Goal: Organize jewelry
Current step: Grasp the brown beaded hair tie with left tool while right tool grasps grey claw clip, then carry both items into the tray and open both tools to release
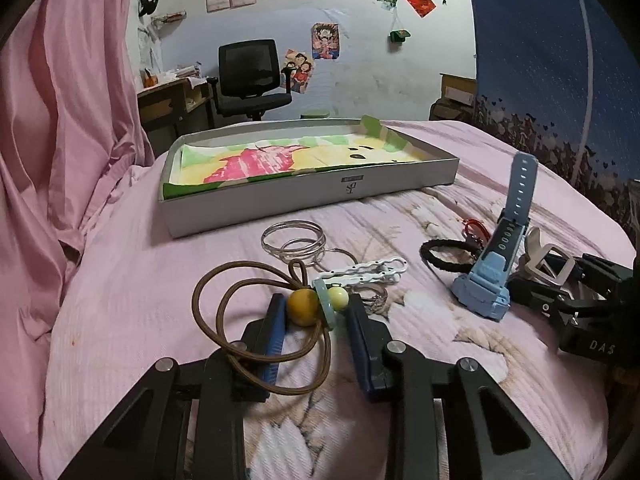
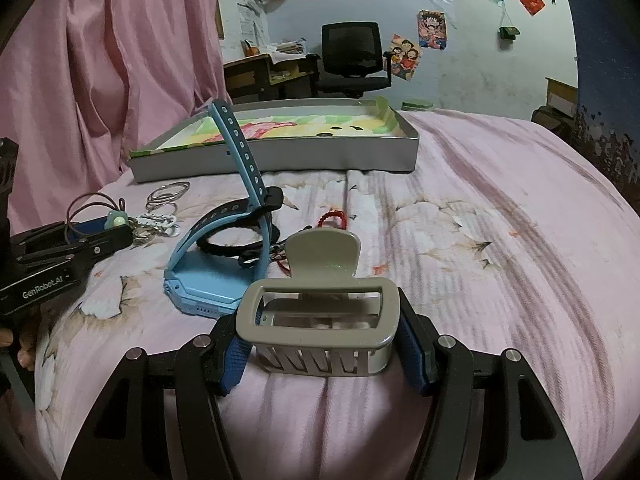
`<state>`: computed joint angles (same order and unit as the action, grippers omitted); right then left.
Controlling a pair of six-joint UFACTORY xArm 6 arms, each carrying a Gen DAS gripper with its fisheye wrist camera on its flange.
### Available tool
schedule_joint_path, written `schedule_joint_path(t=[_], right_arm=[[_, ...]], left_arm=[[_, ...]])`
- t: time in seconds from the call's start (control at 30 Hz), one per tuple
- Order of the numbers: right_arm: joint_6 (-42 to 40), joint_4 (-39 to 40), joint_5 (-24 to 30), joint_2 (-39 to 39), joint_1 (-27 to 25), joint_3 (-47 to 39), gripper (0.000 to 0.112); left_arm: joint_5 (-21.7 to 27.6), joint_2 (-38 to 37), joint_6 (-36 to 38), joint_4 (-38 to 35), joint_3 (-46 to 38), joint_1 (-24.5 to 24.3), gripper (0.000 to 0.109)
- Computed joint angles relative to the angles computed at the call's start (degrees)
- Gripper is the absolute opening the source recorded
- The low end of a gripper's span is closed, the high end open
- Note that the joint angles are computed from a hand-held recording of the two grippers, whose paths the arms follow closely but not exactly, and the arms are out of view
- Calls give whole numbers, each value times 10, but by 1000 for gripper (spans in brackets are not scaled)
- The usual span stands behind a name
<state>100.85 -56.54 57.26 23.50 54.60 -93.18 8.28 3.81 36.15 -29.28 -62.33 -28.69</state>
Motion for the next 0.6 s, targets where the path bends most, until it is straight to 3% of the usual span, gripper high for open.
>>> schedule_joint_path(t=[0.33,0.6], right_arm=[[53,-42,-15,-26,7,41,58],[114,-117,23,-54,35,65,58]], left_arm=[[-44,-48,-14,-16,62,-20,29],[-57,-86,-10,-44,82,-38,29]])
